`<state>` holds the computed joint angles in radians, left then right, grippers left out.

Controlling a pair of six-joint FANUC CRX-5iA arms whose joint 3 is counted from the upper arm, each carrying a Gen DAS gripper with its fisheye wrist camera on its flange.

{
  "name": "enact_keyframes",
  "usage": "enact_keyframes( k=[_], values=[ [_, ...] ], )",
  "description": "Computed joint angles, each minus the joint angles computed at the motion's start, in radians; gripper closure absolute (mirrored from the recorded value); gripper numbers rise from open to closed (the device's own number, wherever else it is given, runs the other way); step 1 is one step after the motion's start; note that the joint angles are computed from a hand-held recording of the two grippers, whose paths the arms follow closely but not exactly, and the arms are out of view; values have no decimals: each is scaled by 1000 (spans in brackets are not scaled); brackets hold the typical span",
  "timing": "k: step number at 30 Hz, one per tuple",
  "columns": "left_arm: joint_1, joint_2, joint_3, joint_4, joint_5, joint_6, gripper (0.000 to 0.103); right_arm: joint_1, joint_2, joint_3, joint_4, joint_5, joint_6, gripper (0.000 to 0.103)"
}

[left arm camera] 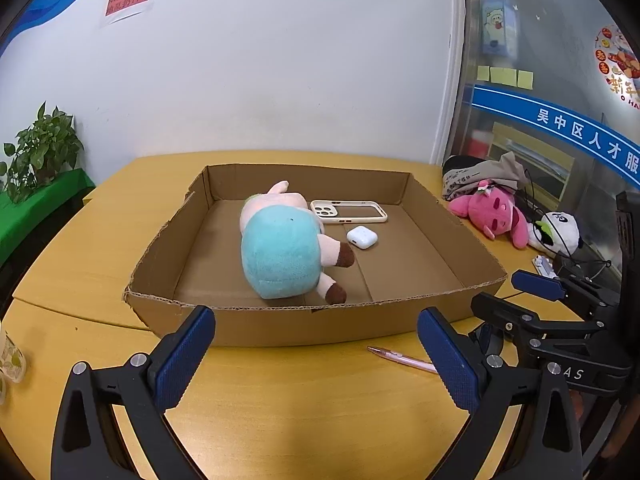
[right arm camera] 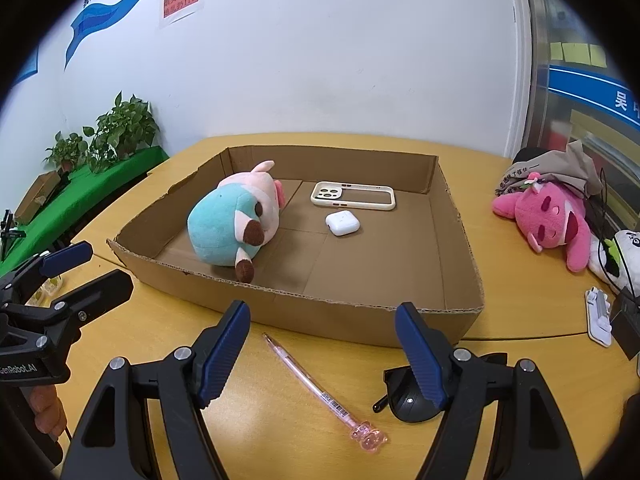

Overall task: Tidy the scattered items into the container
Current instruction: 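Lift the left tool out of the box and back away, then move the right tool to the pink pen and close on it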

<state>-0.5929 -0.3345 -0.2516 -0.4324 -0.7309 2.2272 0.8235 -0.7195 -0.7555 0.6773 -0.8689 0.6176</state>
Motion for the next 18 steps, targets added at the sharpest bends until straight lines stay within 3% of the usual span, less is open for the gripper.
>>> enact_keyframes(
  k=[11,18],
  values=[
    [-11,13,6,10,-3,-16,1,-9,-14,-9,4,-3,-5,28],
    [27,10,-27,100,20,-82,1,-46,-28,-2,-108,10,105,28]
  ],
)
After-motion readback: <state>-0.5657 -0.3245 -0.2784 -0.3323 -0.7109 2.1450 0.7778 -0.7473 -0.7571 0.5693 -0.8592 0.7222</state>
